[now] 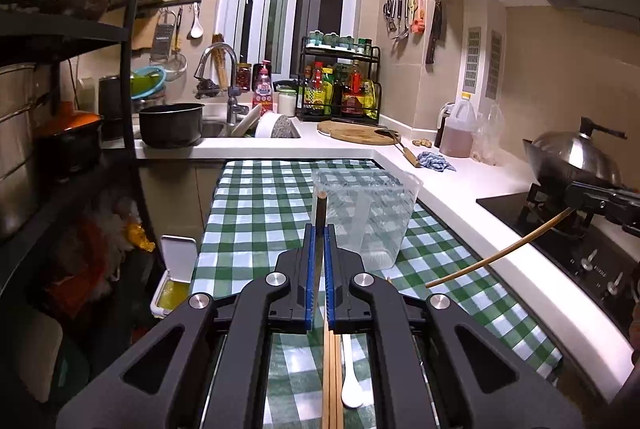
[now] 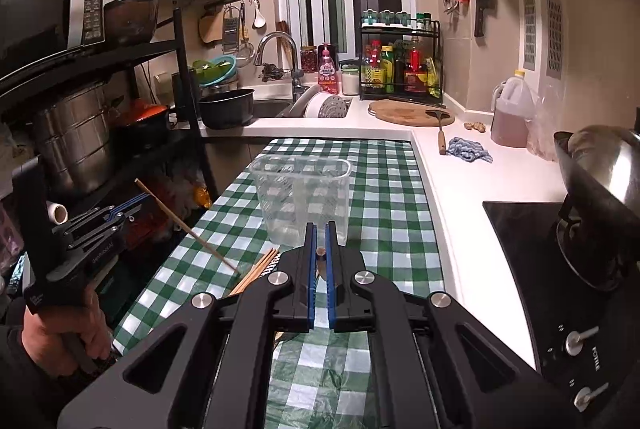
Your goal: Organize utensils
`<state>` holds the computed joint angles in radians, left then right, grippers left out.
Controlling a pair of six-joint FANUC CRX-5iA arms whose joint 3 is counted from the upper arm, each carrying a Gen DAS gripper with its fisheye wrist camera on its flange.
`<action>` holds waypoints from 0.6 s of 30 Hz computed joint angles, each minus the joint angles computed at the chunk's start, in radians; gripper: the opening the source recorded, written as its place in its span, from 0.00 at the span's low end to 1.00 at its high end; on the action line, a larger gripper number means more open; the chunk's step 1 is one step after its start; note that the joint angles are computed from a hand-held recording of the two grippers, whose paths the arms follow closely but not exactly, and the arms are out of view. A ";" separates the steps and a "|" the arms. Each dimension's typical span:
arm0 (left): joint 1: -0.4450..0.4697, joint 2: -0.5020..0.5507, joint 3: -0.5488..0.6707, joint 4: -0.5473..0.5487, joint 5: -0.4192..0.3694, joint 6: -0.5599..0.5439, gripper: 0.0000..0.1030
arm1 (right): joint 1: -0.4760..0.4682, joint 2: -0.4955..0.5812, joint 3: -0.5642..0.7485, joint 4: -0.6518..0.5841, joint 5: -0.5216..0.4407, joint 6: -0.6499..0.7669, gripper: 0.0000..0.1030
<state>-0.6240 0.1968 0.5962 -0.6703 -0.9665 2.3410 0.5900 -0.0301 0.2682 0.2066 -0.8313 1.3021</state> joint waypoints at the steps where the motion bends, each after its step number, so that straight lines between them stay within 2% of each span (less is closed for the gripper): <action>1: 0.016 0.004 0.011 0.034 -0.002 -0.027 0.04 | -0.007 0.013 0.028 -0.014 -0.020 0.011 0.04; 7: 0.098 0.023 0.057 0.207 -0.008 -0.147 0.00 | -0.067 0.158 0.301 -0.112 -0.238 0.068 0.04; 9: 0.118 0.035 0.071 0.252 -0.013 -0.176 0.00 | -0.076 0.192 0.361 -0.127 -0.283 0.080 0.04; 13: 0.162 0.033 0.034 0.365 0.023 -0.262 0.00 | -0.082 0.221 0.413 -0.142 -0.325 0.107 0.04; 18: 0.233 0.013 -0.050 0.505 0.065 -0.340 0.00 | -0.087 0.214 0.395 -0.168 -0.327 0.118 0.04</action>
<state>-0.3906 0.2100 0.5467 -0.1654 -0.9019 2.0009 0.5027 0.1840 0.6631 0.0389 -1.1580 1.4202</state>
